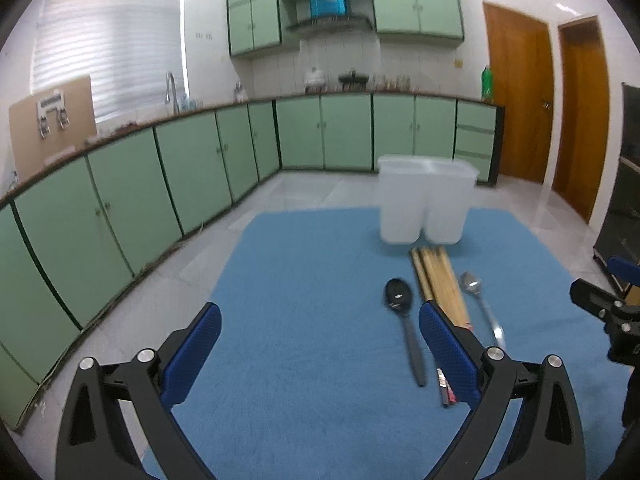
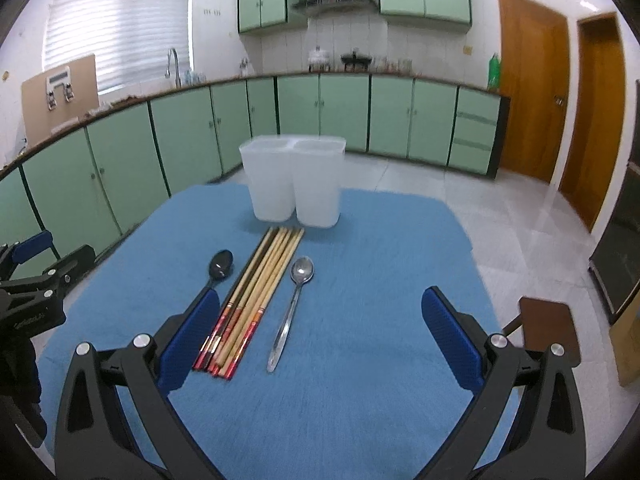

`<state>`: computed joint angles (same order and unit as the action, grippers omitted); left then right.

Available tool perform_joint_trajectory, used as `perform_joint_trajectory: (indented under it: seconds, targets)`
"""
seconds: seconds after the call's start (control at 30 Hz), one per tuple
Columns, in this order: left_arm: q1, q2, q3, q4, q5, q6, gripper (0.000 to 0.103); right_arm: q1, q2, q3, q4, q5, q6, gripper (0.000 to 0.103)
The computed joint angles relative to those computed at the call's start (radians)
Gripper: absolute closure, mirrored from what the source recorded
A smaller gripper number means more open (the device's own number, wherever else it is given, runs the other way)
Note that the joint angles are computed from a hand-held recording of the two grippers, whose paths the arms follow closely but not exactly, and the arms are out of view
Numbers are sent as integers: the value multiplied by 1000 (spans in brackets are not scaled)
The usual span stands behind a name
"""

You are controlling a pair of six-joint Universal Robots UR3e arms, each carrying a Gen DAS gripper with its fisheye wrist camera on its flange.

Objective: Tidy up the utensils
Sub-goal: 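Reach the left tool toward the black spoon while the right tool reaches the steel spoon, then close the left tool on the black spoon while the right tool grips the steel spoon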

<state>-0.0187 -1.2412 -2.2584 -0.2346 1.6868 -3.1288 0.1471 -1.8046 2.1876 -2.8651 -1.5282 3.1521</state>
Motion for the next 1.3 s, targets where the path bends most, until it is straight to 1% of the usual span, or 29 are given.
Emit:
perform_joint_trajectory:
  seconds: [0.17,0.27,0.33,0.37,0.47,0.6,0.67,0.73,0.77,0.87,0.93,0.97,1.13,1.3]
  targets:
    - [45,-192,101,-8,-55,13,7,-33,205,-144,34,58,11,6]
    - [40,-302,163,2,-47,12,7,-33,318,-229,61,60,15,12]
    - [40,-358,195,10,-49,12,7,-29,392,-287,78,69,19,20]
    - [40,-382,213,9,-51,13,7,-25,426,-312,84,67,20,20]
    - [29,-428,254,-8,-42,10,7,-7,510,-390,116,51,31,25]
    - [34,-458,279,-25,-55,6,8,12,578,-467,155,37,44,33]
    - [35,-467,288,-34,-56,6,8,21,604,-497,170,23,42,39]
    - [39,-471,295,-42,-62,5,8,25,623,-521,185,27,45,47]
    - [41,-474,303,-50,-67,4,8,28,630,-525,179,23,49,49]
    - [35,-491,329,-65,-79,1,8,43,656,-545,164,-3,44,60]
    - [24,-508,351,-73,-83,1,8,51,667,-553,153,-10,36,74]
    - [17,-519,365,-79,-85,-1,8,55,672,-557,152,-14,34,76]
    - [-26,-591,454,-112,-92,-21,7,34,654,-531,142,11,18,76]
    - [-69,-689,580,-161,-57,-28,7,-10,607,-475,134,33,-17,76]
